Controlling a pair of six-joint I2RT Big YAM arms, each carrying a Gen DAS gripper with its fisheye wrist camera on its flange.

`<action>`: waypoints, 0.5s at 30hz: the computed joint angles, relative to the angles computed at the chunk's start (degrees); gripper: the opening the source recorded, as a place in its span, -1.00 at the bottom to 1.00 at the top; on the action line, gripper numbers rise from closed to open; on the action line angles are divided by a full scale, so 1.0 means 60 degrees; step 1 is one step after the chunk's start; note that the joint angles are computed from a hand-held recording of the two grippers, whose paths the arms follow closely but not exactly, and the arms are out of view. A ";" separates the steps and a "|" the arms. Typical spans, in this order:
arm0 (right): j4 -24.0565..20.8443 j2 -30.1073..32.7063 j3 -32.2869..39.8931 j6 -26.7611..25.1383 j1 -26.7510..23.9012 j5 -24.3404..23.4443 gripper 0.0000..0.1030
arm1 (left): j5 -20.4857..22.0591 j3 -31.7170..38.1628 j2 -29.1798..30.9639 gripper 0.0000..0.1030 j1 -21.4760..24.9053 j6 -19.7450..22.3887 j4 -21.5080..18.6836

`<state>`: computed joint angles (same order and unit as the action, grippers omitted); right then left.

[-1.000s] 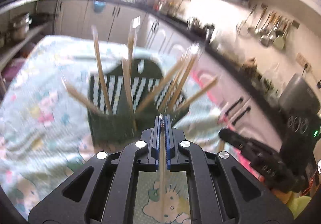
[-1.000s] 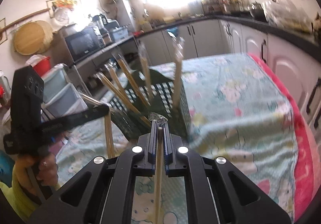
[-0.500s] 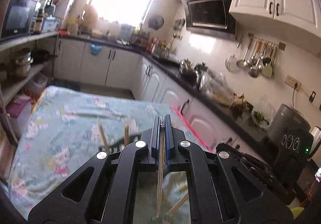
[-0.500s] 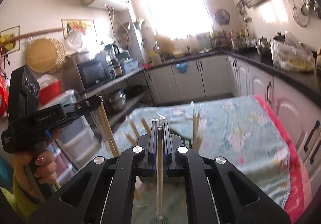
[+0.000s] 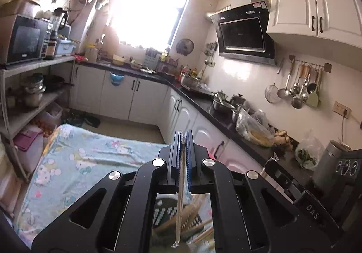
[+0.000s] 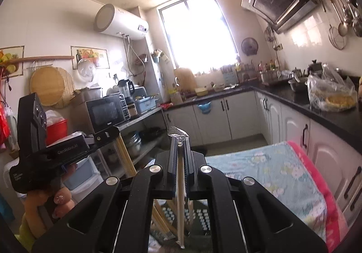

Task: Organize utensils
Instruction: 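Lift both held chopsticks and carry them above the green caddy, then lower the chopsticks in both grippers into the caddy and open them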

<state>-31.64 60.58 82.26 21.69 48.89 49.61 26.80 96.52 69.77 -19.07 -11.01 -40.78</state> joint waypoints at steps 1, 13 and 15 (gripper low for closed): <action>0.0059 0.0049 0.0038 -0.0129 -0.0035 0.0071 -0.89 | -0.0162 0.0073 0.0059 -0.96 -0.0071 -0.0008 0.0062; 0.1143 0.0427 -0.0322 -0.1340 -0.0718 -0.0068 -0.89 | -0.1961 -0.0143 0.0431 -0.96 -0.0858 0.0283 0.0948; 0.1064 0.0424 -0.0475 -0.1087 -0.0885 -0.0278 -0.89 | -0.2070 -0.0267 0.0491 -0.96 -0.0891 0.0317 0.1013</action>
<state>-25.25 63.13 79.40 15.17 43.58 47.94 14.38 94.92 72.72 -24.42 -9.11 -34.71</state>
